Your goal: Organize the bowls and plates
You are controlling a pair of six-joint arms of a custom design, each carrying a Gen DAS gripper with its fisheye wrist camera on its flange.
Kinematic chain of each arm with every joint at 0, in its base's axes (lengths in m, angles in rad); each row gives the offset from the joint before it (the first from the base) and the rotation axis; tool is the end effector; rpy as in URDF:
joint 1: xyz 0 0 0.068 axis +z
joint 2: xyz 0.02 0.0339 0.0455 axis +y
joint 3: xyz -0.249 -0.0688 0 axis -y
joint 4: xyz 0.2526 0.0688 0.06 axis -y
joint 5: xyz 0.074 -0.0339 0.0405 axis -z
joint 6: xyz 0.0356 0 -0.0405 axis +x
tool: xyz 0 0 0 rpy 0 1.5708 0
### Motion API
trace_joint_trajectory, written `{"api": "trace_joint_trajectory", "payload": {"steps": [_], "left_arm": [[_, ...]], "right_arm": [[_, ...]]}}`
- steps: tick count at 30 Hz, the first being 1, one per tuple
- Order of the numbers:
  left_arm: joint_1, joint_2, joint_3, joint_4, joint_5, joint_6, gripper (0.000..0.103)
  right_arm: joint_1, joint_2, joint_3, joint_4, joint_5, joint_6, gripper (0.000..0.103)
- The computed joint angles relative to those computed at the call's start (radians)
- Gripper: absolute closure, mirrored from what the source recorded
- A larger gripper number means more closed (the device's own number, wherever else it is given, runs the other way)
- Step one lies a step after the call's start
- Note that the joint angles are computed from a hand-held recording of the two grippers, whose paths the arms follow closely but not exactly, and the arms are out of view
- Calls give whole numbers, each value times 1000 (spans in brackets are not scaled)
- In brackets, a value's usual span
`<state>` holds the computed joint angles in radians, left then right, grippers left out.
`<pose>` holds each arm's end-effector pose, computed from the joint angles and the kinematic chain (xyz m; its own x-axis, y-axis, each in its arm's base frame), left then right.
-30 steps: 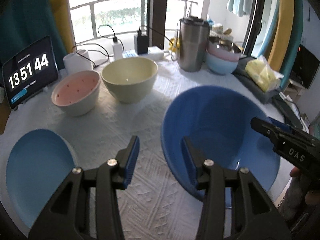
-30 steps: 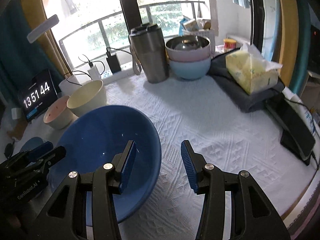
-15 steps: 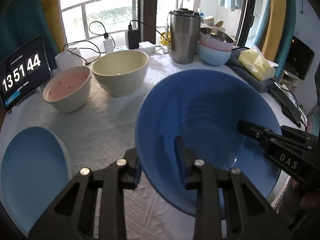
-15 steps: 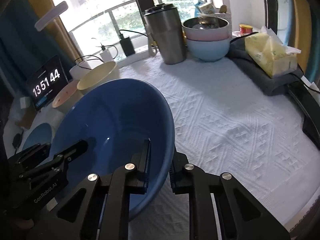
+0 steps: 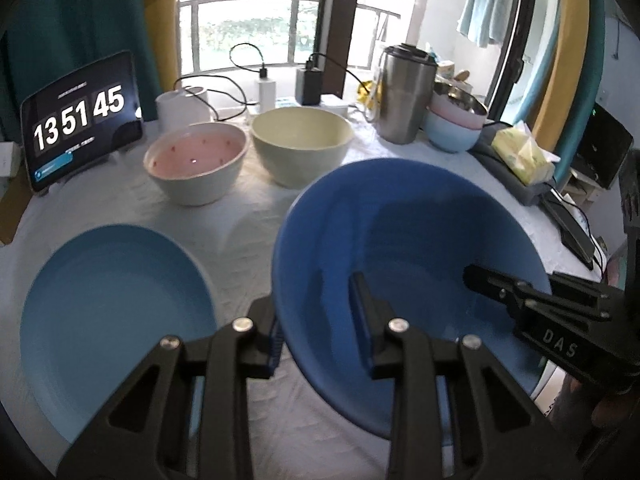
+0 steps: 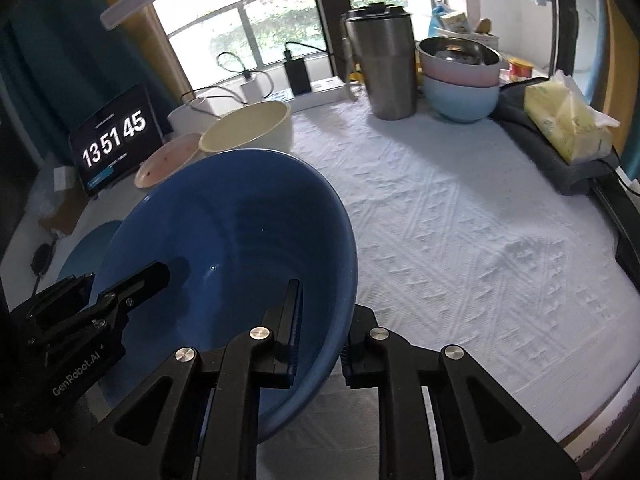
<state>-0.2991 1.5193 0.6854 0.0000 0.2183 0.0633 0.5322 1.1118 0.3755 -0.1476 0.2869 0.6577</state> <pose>0.2791 -0.0941 0.1349 -0.6793 0.2741 -0.6808 0.4707 0.8745 -0.1176 0.1824 0.0957 0.1279 -0.7303 0.2504 -0.6356 0.1445 0.9660 0.2145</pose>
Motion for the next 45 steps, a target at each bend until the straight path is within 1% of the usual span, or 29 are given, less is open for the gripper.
{"api": "trace_joint_trajectory", "payload": {"steps": [2,4,6,9,10,12,14,17,21,25,31,41,45], "left_arm": [[21,1,3,-15,17,8,73],[43,4,17,-45,42,12,72],[54,-1,25,-64,44,9,71],[75,-32,25,-69,36,8,70],[80,-37,27,-68,36,9,69],[91,-49,33,-71,41,12,69],[100,-63,42,-73,43,15,67],[106,-64,67,-77,47,20,64],[106,-42,114,-81,41,19,63],[102,0,171,-91,27,15,63],[108,106,298,-145,44,-19,63],[95,274,493,-204,39,-33,63],[84,346,585,-249,34,-26,63]], "right_arm": [[22,38,24,-4,3,14,82],[37,71,41,-7,11,20,82],[43,83,47,-11,22,36,74],[54,67,53,-40,65,55,65],[57,55,56,-55,85,56,64],[58,34,63,-81,115,55,57],[56,9,68,-105,135,51,55],[45,-18,79,-124,145,33,55],[28,-40,102,-137,147,-11,55],[-10,-27,128,-112,108,-66,55],[-88,37,178,-48,3,-151,55],[-184,198,298,11,-62,-272,55],[-225,261,345,26,-93,-307,55]]}}
